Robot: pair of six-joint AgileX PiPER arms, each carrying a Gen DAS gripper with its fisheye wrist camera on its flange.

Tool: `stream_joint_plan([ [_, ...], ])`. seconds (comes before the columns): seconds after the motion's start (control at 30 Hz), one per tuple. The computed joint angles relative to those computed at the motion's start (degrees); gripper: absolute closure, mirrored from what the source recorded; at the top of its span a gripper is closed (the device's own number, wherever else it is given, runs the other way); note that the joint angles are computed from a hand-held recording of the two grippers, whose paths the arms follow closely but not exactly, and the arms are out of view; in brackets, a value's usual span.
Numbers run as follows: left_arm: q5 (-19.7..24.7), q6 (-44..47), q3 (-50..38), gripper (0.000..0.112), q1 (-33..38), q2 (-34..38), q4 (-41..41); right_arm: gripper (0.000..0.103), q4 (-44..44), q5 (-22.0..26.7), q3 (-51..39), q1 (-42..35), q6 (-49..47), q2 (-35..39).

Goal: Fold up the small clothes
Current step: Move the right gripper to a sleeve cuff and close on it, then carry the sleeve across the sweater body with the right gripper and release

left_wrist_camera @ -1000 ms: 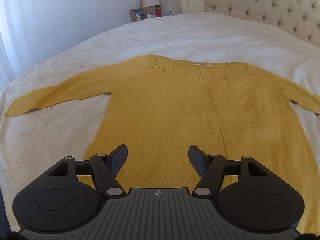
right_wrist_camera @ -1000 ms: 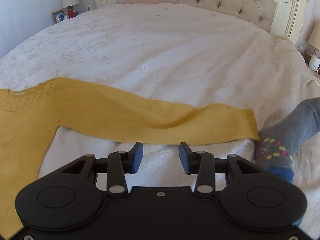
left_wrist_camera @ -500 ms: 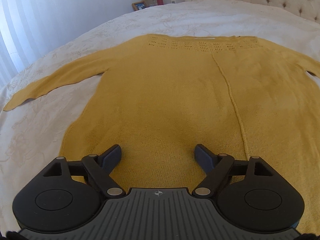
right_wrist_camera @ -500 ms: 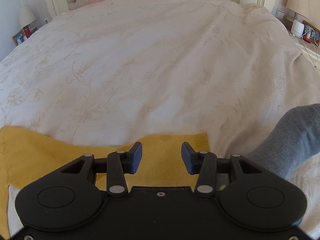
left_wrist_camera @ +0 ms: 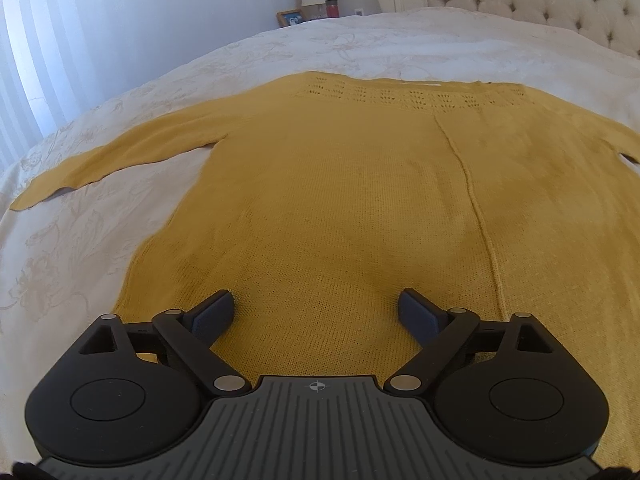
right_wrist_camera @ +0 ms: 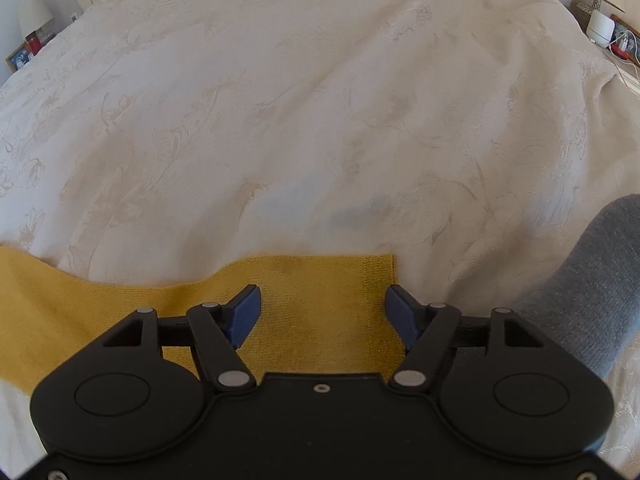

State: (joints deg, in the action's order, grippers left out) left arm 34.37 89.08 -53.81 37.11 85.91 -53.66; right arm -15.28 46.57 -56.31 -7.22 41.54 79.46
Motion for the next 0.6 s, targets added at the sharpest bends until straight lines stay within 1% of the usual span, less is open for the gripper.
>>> stream_joint_plan([
  [0.07,0.2,0.7,0.1,0.022,0.2,0.1,-0.7,0.033,3.6,1.0,-1.1,-0.4,-3.1,1.5],
  [0.1,0.4,0.8,0.1,0.022,0.4,0.2,-0.8,0.037,4.9,0.5,-0.8,-0.7,-3.4,1.5],
  [0.13,0.7,1.1,-0.1,0.022,0.7,0.4,-1.0,0.054,4.7,-0.1,-0.2,-0.4,-2.3,1.3],
  [0.17,1.0,0.9,-0.3,0.022,0.9,0.5,-0.9,0.084,2.3,0.4,0.0,0.8,0.3,1.1],
  [0.23,1.7,0.4,-0.8,0.022,1.0,0.8,-0.4,0.086,-0.4,1.1,0.4,2.7,2.8,-0.2],
  [0.3,2.7,0.2,-1.6,0.022,1.4,1.4,-0.3,0.088,-2.9,3.1,-0.3,4.7,6.2,-1.9],
  [0.37,3.6,0.0,-2.2,0.022,1.7,1.9,-0.3,0.093,-4.5,5.2,-1.8,6.7,9.1,-4.2],
  [0.4,4.0,-0.1,-2.4,0.022,1.9,2.0,-0.1,0.093,-4.8,5.9,-2.7,7.5,10.0,-5.0],
  [0.5,5.8,-1.0,-3.8,0.022,2.3,2.7,0.9,0.093,-6.0,8.8,-7.7,11.0,12.3,-6.4],
  [0.6,8.8,-3.1,-6.4,0.023,2.9,3.8,3.1,0.093,-8.0,12.6,-16.8,16.7,14.6,-3.3],
])
